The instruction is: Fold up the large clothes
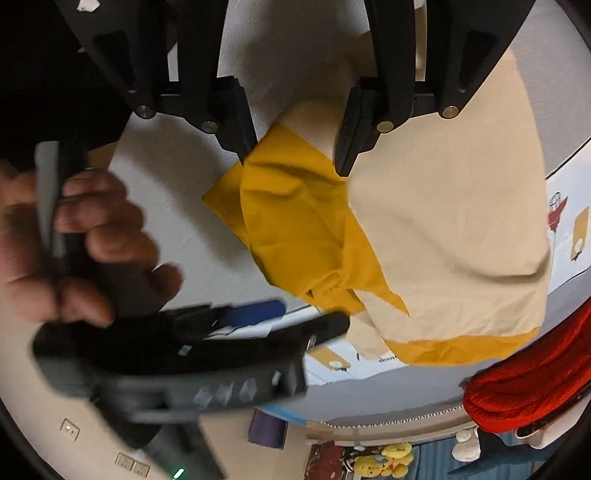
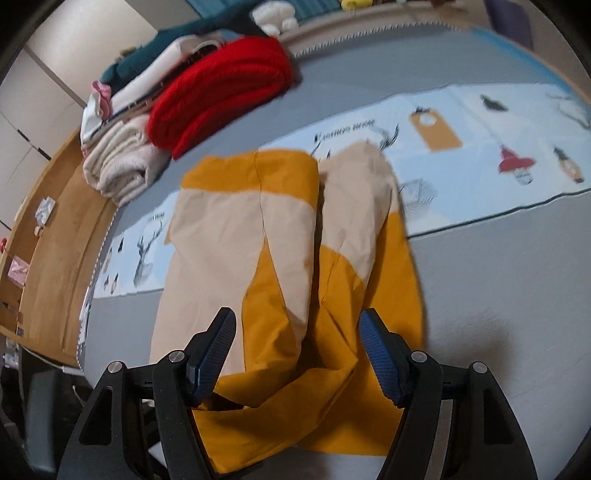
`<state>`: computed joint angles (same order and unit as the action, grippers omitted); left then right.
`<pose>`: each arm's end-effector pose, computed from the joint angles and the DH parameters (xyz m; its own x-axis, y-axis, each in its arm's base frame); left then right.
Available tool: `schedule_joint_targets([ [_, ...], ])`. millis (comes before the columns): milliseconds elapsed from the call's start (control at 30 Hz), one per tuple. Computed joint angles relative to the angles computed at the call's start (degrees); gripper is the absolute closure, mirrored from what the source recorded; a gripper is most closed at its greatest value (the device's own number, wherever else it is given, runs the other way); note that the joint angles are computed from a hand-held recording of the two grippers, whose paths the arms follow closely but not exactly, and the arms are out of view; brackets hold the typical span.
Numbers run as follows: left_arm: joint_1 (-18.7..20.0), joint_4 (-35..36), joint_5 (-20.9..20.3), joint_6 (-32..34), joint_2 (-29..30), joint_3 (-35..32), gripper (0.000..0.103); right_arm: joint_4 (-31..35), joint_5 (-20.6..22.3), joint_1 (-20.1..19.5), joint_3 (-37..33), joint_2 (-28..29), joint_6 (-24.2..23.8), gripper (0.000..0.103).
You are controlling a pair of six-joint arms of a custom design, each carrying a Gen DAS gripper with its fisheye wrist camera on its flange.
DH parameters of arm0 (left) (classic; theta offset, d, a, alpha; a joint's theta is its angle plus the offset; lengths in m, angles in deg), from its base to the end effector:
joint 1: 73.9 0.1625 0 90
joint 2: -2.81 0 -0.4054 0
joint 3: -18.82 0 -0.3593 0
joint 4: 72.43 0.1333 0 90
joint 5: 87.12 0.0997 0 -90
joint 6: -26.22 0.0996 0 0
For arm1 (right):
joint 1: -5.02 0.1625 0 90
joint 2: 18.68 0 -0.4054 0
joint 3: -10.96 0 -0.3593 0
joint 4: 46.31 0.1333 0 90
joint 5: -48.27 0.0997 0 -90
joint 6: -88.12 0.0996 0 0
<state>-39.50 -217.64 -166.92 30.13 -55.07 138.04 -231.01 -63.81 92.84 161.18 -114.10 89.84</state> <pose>-0.3079 -0.3938 0.0825 -0.4832 0.8591 -0.1684 0.8553 0.5043 0.1185 0.0842 -0.3079 0.2656 -0.9155 0.2991 0.2690 0.0567 0.7580 -0.6498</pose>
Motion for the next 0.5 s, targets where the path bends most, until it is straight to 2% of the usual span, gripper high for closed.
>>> schedule_joint_targets([
  [233,2.51,2.09,-2.71,2.41,-4.75,-1.3,0.063,3.8,0.67,0.67,-2.42,6.1,2.07,0.033],
  [300,3.03,2.74,-1.65,2.69,-5.57,-1.62,0.063,5.22,0.38,1.12,-2.98,7.08,2.48,0.033],
  [367,3.43,2.07,0.11,2.29,-6.45,-1.0,0.063,6.65,-2.16,2.25,-3.6,8.34,3.04,0.036],
  [433,4.07,1.93,2.76,0.75,-6.62,-1.36,0.063,7.65,-5.3,3.21,-3.88,9.35,3.99,0.049],
  [467,4.31,2.06,4.26,0.08,-6.33,-1.87,0.063,8.03,-5.66,3.12,-3.79,9.34,4.42,0.066],
  [500,4.64,2.22,6.48,-1.4,-6.17,-2.23,0.063,8.46,-4.97,2.68,-3.57,8.92,4.53,0.074],
])
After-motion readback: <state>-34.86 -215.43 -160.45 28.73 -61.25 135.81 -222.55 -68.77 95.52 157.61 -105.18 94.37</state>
